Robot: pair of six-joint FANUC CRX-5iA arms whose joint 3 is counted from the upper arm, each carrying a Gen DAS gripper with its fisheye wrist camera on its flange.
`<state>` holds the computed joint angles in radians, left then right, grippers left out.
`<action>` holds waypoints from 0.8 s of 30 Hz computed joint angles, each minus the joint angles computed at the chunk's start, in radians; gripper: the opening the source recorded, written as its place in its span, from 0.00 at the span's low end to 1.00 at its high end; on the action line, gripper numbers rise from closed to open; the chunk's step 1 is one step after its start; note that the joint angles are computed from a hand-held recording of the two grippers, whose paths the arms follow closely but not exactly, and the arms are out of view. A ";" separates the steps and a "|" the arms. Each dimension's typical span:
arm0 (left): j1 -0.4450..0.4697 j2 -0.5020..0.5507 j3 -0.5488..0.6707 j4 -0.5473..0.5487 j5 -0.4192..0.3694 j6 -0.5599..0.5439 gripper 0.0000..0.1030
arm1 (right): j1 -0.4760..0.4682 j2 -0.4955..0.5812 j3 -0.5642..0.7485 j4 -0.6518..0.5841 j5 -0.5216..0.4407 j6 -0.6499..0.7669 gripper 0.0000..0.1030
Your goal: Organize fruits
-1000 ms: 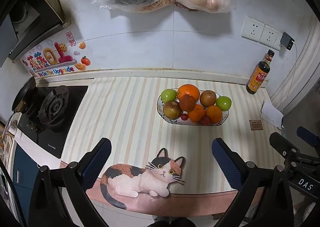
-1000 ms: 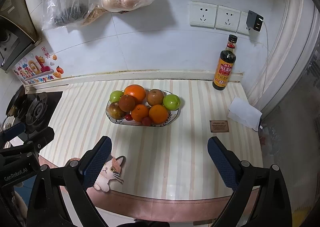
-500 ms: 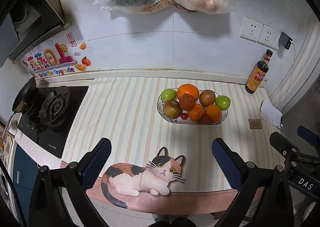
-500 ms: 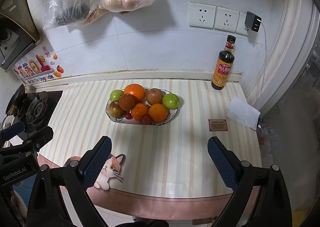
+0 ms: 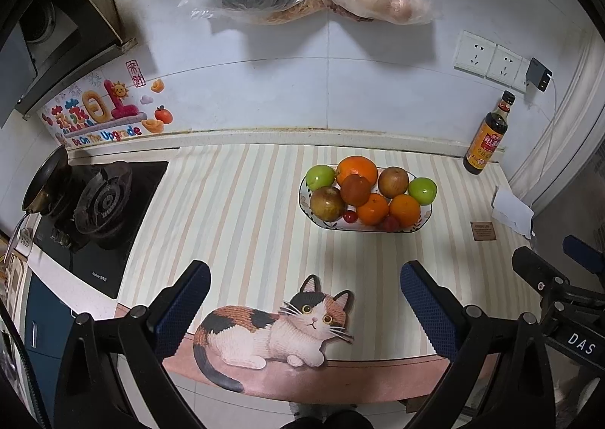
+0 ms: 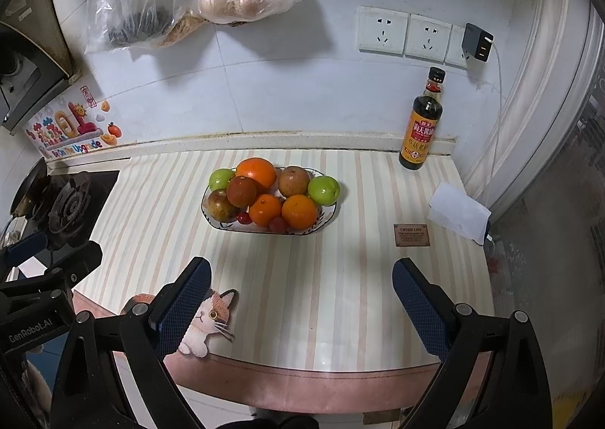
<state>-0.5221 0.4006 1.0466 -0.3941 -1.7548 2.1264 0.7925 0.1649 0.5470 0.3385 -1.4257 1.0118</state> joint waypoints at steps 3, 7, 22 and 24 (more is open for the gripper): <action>0.013 -0.012 -0.028 0.016 0.014 -0.001 1.00 | 0.001 0.000 0.000 0.000 0.000 0.002 0.96; 0.019 -0.020 -0.047 0.021 0.021 -0.004 1.00 | 0.002 0.002 -0.001 0.002 0.001 0.000 0.96; 0.018 -0.031 -0.070 0.024 0.038 -0.005 1.00 | 0.004 -0.001 -0.006 0.001 -0.001 -0.001 0.96; 0.017 -0.031 -0.070 0.023 0.040 -0.008 1.00 | 0.004 -0.003 -0.009 0.003 0.002 -0.002 0.96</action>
